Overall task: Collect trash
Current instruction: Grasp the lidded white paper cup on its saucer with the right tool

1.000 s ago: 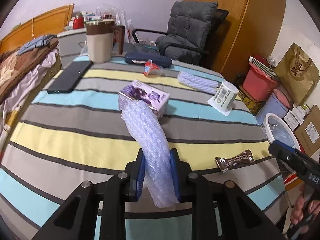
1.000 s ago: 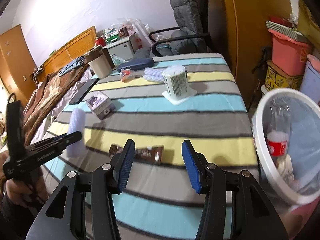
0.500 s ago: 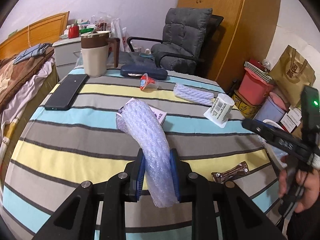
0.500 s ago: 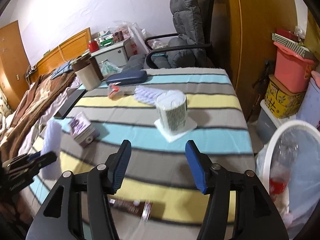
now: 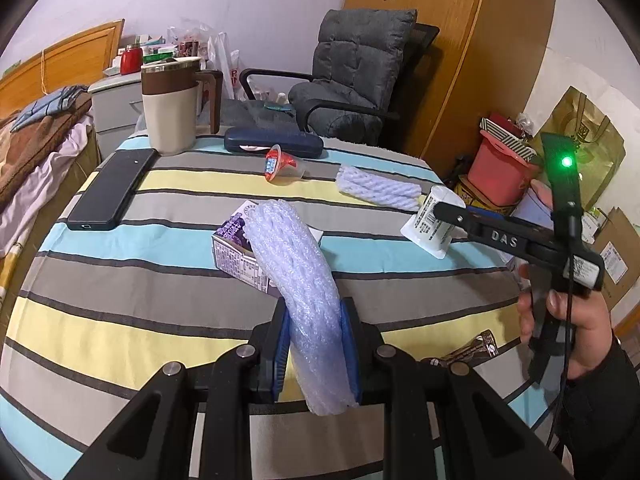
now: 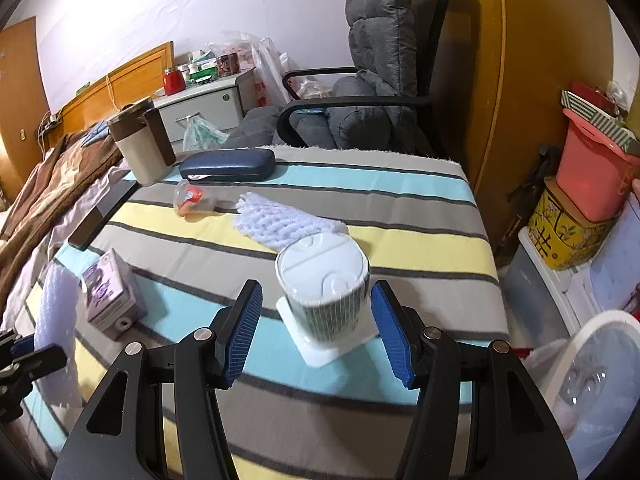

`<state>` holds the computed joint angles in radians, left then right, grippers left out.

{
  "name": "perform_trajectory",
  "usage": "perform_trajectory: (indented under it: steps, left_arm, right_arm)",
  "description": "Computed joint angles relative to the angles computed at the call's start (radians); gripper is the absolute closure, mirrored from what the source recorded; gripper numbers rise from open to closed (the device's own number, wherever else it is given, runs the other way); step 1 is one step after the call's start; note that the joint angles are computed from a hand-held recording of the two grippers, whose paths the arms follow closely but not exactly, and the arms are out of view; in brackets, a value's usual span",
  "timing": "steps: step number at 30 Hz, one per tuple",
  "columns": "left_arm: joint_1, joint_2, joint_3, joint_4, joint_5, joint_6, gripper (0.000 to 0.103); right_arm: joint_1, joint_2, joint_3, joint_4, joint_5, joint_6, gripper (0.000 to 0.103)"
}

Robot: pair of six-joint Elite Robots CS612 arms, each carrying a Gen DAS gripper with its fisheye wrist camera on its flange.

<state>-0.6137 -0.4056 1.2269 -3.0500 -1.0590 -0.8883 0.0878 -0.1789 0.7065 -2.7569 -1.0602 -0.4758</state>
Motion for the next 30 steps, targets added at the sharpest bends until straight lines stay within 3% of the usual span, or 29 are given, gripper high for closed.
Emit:
perform_trajectory:
  steps: [6,10,30]
  left_arm:
    - [0.003,0.004,-0.005,0.009,-0.017,0.001,0.079]
    - [0.001,0.001,-0.003,0.013,-0.015,0.002,0.079]
    - [-0.045,-0.027,0.019,0.011,0.011,0.024,0.079]
  right_arm:
    - [0.004,0.014,-0.039,0.038,-0.009,-0.015,0.045]
    - [0.001,0.008,-0.033,0.059,0.017,-0.013,0.050]
    - [-0.058,-0.169,0.334,-0.163,0.130,0.043,0.050]
